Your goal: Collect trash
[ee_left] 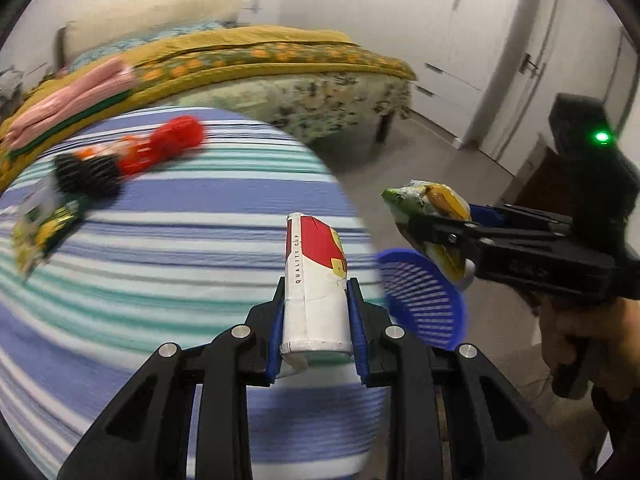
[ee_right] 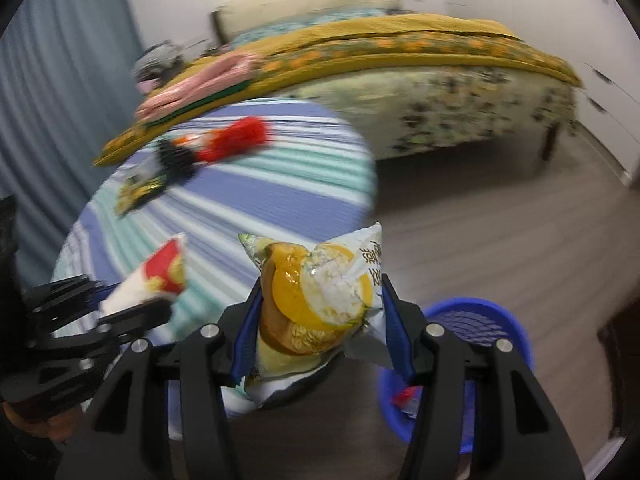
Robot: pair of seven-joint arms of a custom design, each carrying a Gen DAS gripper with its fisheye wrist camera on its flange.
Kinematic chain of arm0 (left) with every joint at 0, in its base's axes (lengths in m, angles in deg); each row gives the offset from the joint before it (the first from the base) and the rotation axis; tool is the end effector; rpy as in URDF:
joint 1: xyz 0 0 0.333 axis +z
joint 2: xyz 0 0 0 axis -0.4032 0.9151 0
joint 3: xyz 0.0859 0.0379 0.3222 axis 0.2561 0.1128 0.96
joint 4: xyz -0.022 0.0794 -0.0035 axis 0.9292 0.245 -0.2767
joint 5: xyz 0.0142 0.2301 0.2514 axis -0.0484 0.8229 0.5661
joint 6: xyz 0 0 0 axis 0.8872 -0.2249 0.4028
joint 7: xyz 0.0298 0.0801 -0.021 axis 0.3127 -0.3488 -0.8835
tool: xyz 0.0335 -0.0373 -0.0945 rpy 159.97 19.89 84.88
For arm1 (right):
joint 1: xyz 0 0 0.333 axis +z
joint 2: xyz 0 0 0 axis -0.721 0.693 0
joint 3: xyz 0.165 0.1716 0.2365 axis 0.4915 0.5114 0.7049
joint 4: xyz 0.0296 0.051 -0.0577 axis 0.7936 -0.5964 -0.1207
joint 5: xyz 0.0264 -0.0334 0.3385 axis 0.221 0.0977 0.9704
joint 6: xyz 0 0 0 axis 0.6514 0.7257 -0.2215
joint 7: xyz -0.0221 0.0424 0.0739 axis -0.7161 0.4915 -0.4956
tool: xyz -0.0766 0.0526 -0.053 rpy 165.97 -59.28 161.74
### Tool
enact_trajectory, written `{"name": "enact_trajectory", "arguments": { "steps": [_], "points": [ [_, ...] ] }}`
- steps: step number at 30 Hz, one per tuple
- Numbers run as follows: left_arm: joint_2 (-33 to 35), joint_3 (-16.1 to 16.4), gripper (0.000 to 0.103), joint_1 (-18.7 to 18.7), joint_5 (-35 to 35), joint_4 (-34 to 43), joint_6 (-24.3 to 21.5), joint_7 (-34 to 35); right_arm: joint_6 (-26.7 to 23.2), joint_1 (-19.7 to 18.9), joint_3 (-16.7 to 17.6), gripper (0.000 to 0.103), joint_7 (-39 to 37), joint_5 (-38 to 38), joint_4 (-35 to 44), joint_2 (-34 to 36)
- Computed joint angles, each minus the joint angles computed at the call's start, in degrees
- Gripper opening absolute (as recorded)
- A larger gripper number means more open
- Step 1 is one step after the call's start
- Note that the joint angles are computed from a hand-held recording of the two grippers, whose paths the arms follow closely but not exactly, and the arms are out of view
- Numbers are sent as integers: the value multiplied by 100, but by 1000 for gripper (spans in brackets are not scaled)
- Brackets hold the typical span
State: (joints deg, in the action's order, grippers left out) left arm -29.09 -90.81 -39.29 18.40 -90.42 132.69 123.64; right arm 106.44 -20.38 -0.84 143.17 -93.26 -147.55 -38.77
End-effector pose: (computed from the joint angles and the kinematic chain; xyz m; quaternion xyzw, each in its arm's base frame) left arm 0.4166 -0.1615 0.5025 -0.5668 0.7431 -0.3293 0.1344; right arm 0.4748 0.3334 0.5274 -0.7322 0.5928 -0.1162 0.3146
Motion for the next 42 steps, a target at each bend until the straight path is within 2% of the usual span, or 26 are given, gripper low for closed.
{"name": "enact_trajectory", "arguments": {
  "steps": [4, 11, 17, 24, 25, 26, 28, 29, 30, 35, 38, 42],
  "points": [
    [482, -287, 28, -146, 159, 464, -17, -193, -48, -239, -220, 53, 154, -100, -465, -261],
    [1577, -624, 31, -310, 1086, 1271, -144, -1119, 121, -655, -409, 53, 461, 119, -1224, -391],
    [2423, -541, 32, -621, 1779, 1729, -46, -1700, 155, -844, -407, 53, 296, 599, -1424, -363],
    [3044, -362, 33, -856, 2182, 2174, -147, -2018, 279, -956, -398, 54, 53, 1098, -1559, -369],
    [3120, -371, 35, -857, 2196, 2232, -141, -2024, 286, -962, -408, 55, 81, 1098, -1564, -363],
    [3214, -399, 43, -842, 2189, 2316, -143, -2002, 279, -965, -423, 56, 151, 1051, -1546, -348],
    [3358, -336, 58, -913, 2263, 2438, -135, -2059, 414, -976, -459, 72, 349, 939, -1577, -340],
    [3417, -254, 61, -983, 2345, 2505, -161, -2126, 503, -992, -463, 78, 385, 949, -1612, -366],
    [3438, -175, 62, -1051, 2428, 2548, -199, -2206, 533, -1005, -472, 78, 415, 928, -1617, -384],
    [3114, -102, 75, -1061, 2592, 2323, -35, -2415, 655, -1054, -600, 80, 1384, -128, -1693, -577],
    [2630, -401, 78, -753, 2312, 1922, 218, -2172, 675, -1110, -620, 86, 2214, -1089, -1673, -661],
    [1877, -581, 86, -498, 1953, 1315, 530, -1868, 572, -1148, -568, 87, 3145, -2211, -1536, -704]
  ]
}}
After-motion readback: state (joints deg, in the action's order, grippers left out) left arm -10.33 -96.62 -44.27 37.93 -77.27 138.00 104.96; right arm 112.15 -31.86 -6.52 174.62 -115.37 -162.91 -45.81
